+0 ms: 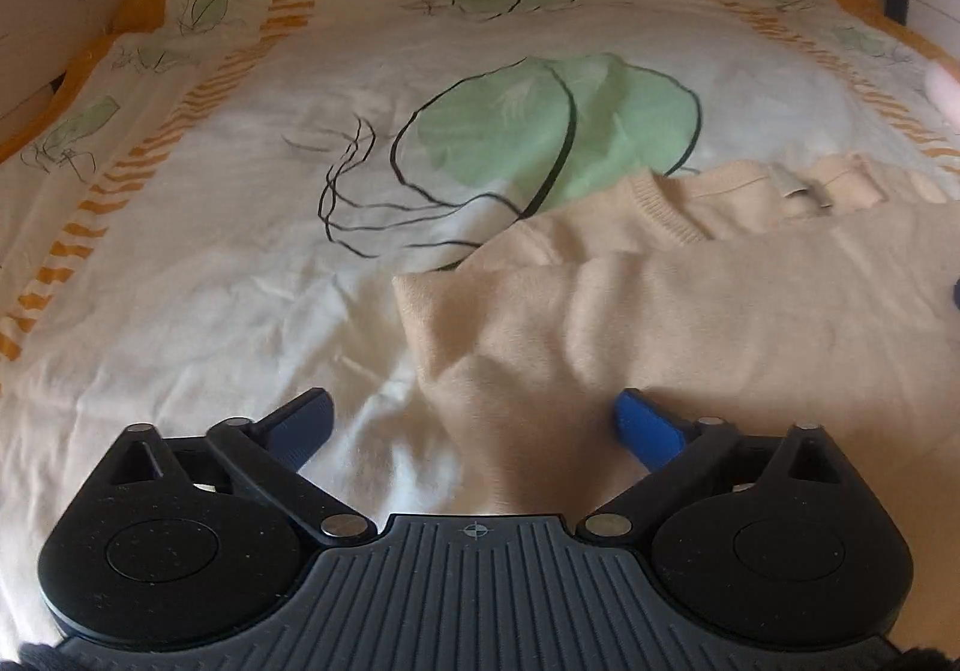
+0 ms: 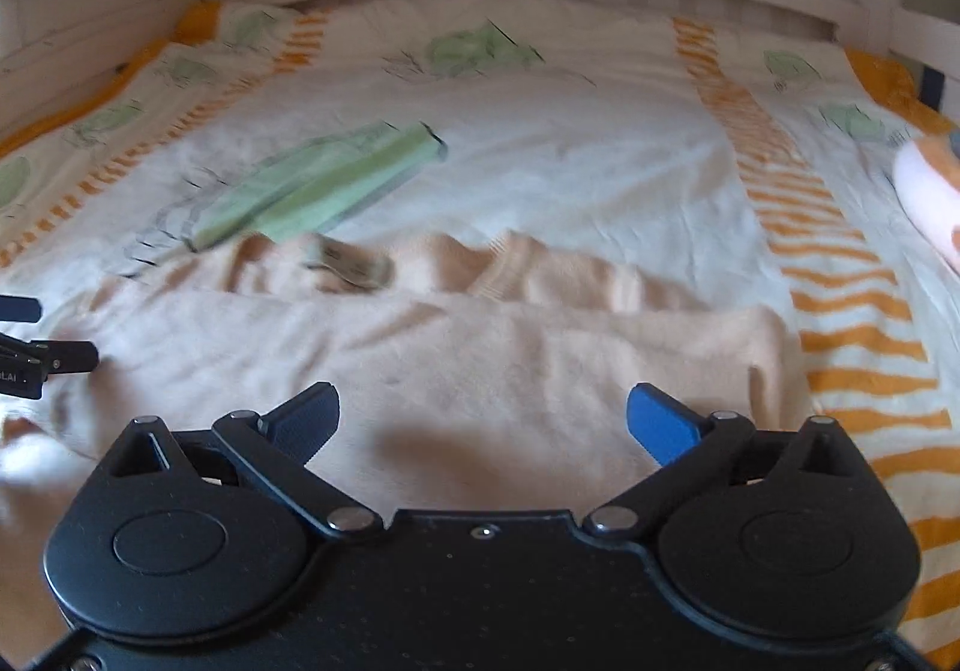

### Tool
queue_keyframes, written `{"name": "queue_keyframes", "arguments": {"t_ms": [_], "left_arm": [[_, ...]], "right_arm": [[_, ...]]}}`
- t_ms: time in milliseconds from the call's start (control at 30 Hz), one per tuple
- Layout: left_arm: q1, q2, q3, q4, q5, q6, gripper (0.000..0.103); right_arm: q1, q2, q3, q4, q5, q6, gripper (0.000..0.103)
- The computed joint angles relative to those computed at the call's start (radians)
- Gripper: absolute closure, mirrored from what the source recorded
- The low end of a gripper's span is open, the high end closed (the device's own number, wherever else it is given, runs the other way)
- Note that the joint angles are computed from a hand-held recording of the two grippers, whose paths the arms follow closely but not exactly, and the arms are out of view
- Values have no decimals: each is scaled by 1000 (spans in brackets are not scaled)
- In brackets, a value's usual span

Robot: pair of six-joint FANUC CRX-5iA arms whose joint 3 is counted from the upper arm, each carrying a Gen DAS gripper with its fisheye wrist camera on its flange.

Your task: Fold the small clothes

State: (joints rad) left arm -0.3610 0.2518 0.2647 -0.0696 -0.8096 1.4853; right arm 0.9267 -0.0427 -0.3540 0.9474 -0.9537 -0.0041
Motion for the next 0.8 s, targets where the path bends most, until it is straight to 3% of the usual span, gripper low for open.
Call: {"name": "queue_keyframes", "arguments": {"t_ms": [100,233,367,433,600,800], "left_arm": [[47,9,-31,103,37,24,0],[61,2,-47,130,48,16,0],[87,-33,-83,218,38,-5,0],[113,-71,-137,327,53,-57,0],[162,-240,-337,547,90,-189,0],[202,-430,-508,671,19,-287,0]], "right_arm": [[-8,3,-15,-7,-69,-44,0],[-16,-23,-30,-36,-120,-102,0],[-15,-90,-67,-59,-97,-161,1],[9,-155,-109,-23,-78,-212,1],[148,-295,-178,46,-156,-292,0],[404,-387,-186,21,-359,-367,0]]}}
